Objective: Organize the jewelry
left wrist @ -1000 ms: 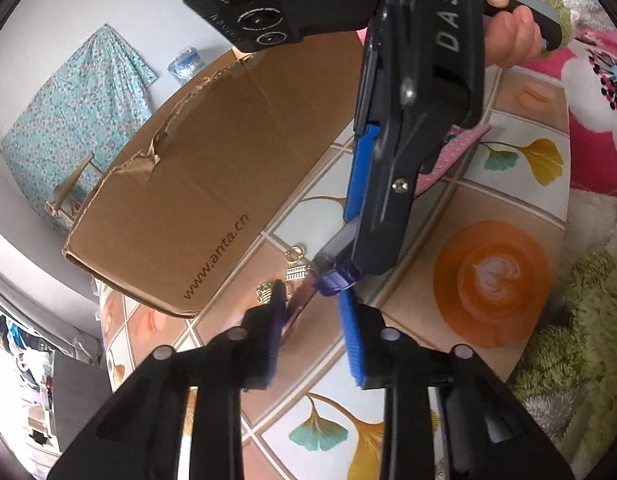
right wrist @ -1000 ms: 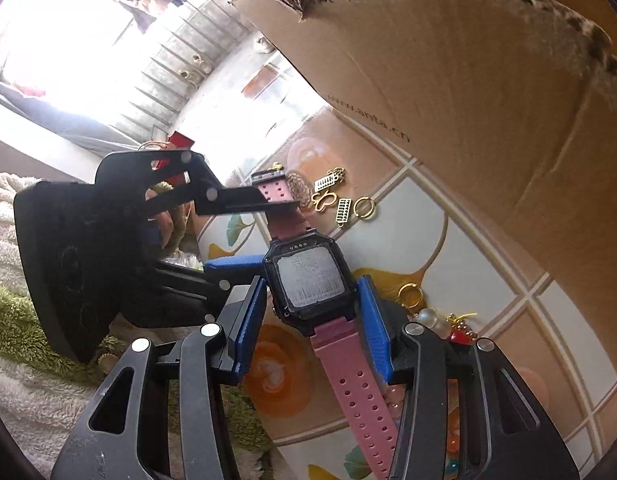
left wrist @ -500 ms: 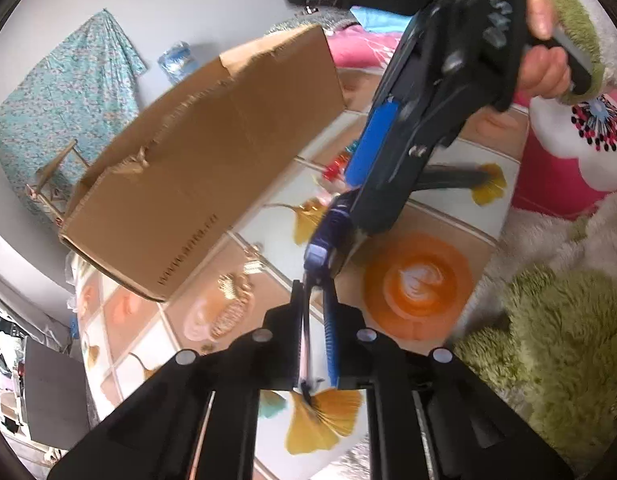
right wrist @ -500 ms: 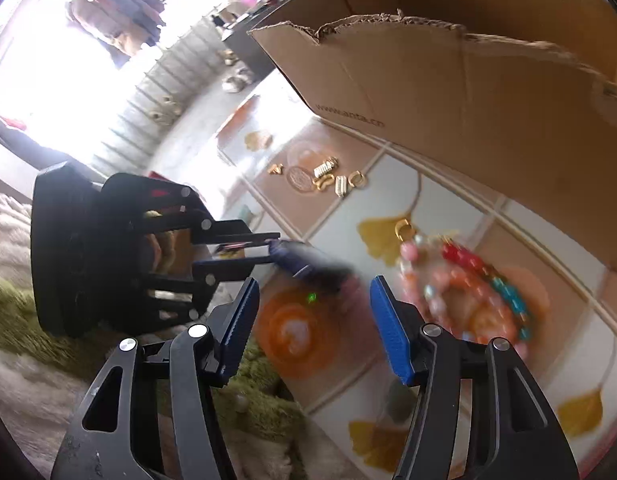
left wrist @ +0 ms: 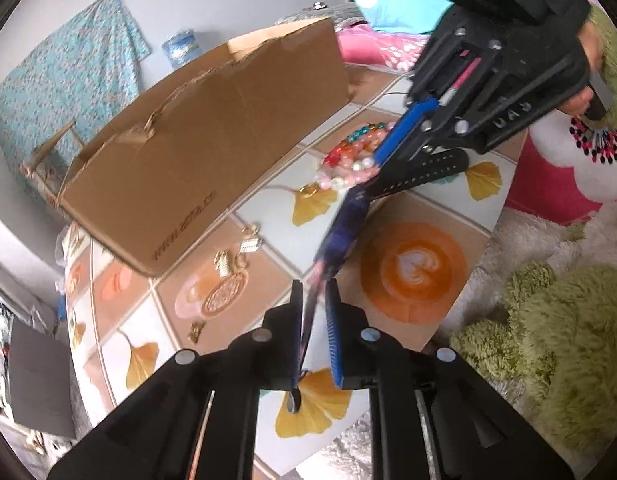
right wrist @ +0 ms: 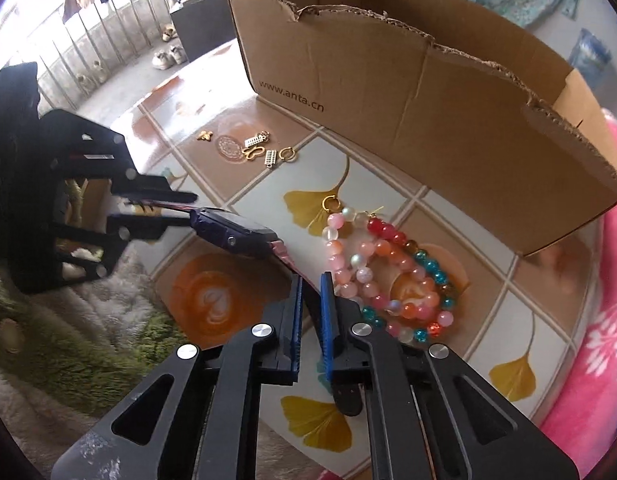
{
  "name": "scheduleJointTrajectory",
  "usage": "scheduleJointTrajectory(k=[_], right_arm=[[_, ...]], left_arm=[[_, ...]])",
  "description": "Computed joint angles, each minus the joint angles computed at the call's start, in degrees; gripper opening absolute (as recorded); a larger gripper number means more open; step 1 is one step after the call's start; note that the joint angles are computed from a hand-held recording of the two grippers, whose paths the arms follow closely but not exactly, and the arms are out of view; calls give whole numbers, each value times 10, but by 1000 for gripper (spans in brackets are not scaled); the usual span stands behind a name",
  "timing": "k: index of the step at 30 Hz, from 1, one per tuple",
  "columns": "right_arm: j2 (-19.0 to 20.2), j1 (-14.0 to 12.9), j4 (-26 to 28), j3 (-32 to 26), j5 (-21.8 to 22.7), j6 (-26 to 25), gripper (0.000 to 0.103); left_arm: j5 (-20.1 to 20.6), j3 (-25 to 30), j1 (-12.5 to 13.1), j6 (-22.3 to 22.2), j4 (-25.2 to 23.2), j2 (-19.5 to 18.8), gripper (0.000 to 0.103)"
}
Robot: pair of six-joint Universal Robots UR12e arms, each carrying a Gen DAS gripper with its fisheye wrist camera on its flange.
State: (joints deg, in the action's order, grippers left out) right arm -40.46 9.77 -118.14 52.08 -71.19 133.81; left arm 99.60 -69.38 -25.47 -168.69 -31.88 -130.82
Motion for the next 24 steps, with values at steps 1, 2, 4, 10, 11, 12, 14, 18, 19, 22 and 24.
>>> scheduleJointTrajectory(k=[1, 2, 4, 10, 11, 12, 14, 18, 19, 22, 24], right_arm=[[-4, 2, -9, 5, -6, -1, 7], [-7, 3, -20, 13, -11, -2, 7], [-11, 4, -38, 25, -20, -2, 7], [-32, 8, -119, 80, -52, -7, 7], [-35, 8, -132, 87, -58, -7, 7], [-38, 9, -145, 95, -61, -4, 7], [-44, 10, -175, 112, -72, 0, 3], [-59, 12, -236, 145, -84, 24, 0], [-63, 11, -247, 150, -83, 35, 0], [-75, 8, -277, 163, -76, 59, 0], [-79, 7, -287, 164, -70, 66, 0]], left_arm=[[0, -3, 2, -11, -3, 2, 12], [-1, -3, 3, -18, -6, 3, 12], [-2, -8, 6, -33, -9, 6, 13], [5, -23, 4, -49, 8, 9, 12], [15, -24, 1, -46, 16, 8, 12], [23, -23, -1, -44, 20, 7, 11], [37, -32, -5, -41, 36, 9, 11], [55, -45, -9, -47, 69, 16, 11], [55, -47, -9, -50, 76, 17, 10], [66, -54, -10, -57, 115, 26, 9], [58, -55, -7, -62, 132, 30, 5]])
